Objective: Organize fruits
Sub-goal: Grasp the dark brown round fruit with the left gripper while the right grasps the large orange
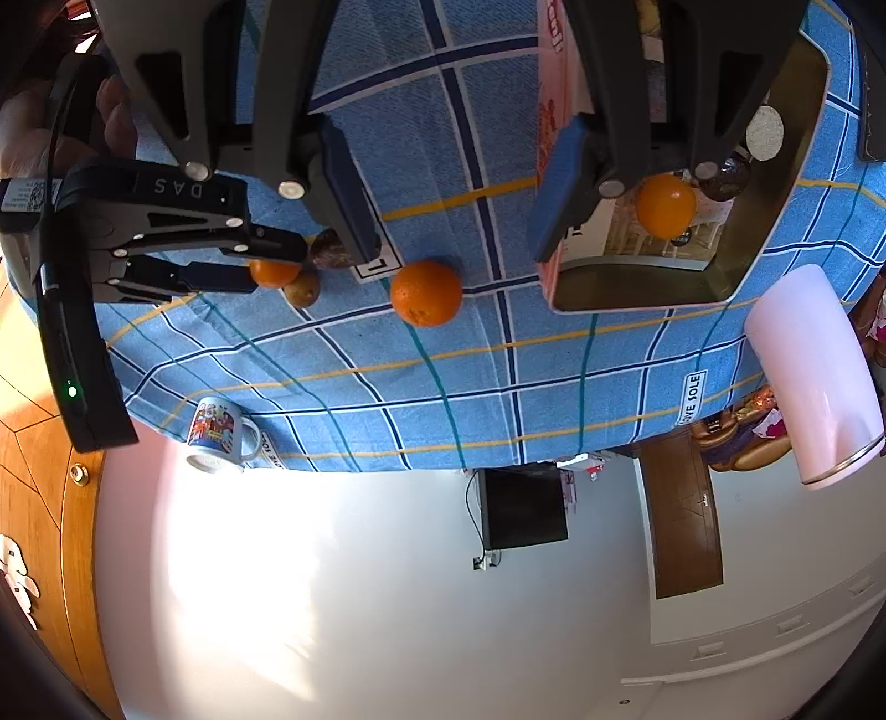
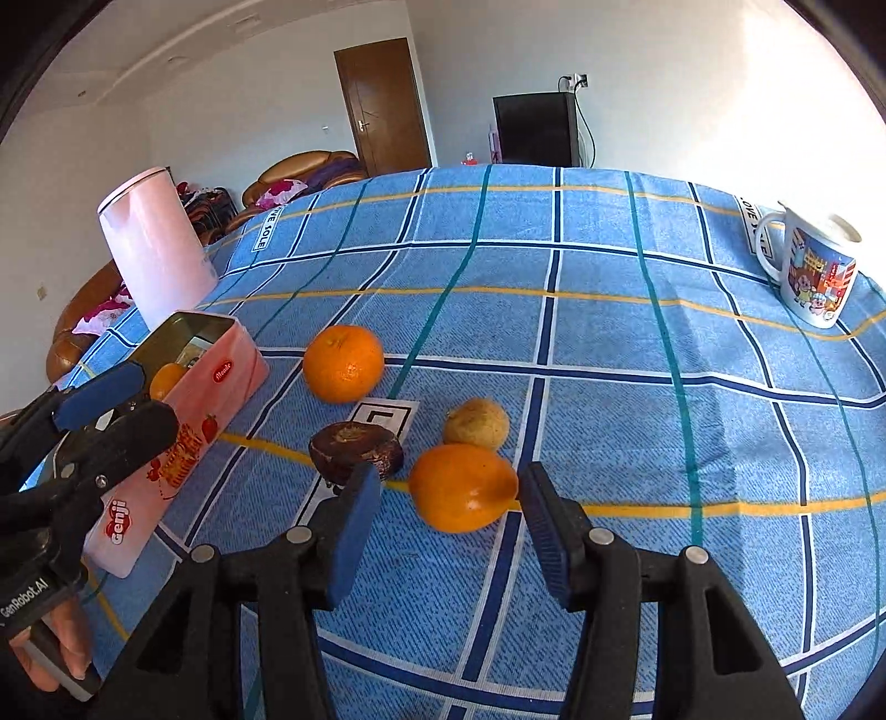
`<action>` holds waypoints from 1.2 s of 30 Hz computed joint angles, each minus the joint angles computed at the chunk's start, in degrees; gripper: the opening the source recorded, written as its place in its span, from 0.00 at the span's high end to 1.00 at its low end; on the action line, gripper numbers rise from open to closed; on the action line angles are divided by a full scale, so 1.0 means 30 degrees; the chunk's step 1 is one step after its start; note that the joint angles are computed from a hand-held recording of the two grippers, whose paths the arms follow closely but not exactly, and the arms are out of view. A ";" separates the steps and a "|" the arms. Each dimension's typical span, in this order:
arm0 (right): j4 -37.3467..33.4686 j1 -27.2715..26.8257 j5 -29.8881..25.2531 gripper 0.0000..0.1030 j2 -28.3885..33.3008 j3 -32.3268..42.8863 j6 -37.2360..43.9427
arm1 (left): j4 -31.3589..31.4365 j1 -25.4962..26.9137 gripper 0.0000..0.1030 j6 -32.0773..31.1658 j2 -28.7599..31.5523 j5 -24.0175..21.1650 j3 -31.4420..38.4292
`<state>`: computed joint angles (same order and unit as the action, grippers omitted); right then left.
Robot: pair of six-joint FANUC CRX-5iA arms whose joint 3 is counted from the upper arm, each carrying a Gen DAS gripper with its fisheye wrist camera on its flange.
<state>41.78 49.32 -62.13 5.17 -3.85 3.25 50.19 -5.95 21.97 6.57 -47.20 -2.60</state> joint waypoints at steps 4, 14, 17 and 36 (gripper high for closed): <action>-0.0436 -0.0055 -0.0324 0.59 0.0097 0.0249 0.0352 | -0.0458 -0.0244 0.42 0.0306 0.0144 -0.0446 0.0255; 0.1542 0.0448 -0.0946 0.59 -0.1435 -0.1917 -0.3141 | -0.1942 -0.1274 0.42 0.1702 0.1267 -0.1823 0.1716; 0.1966 0.0498 -0.0771 0.59 -0.1877 -0.2520 -0.4037 | -0.3286 -0.1676 0.42 0.2790 0.2004 -0.2613 0.2974; 0.3101 0.0739 -0.0567 0.59 -0.1960 -0.2924 -0.4277 | -0.2620 -0.1577 0.56 0.3524 0.2799 -0.3708 0.3746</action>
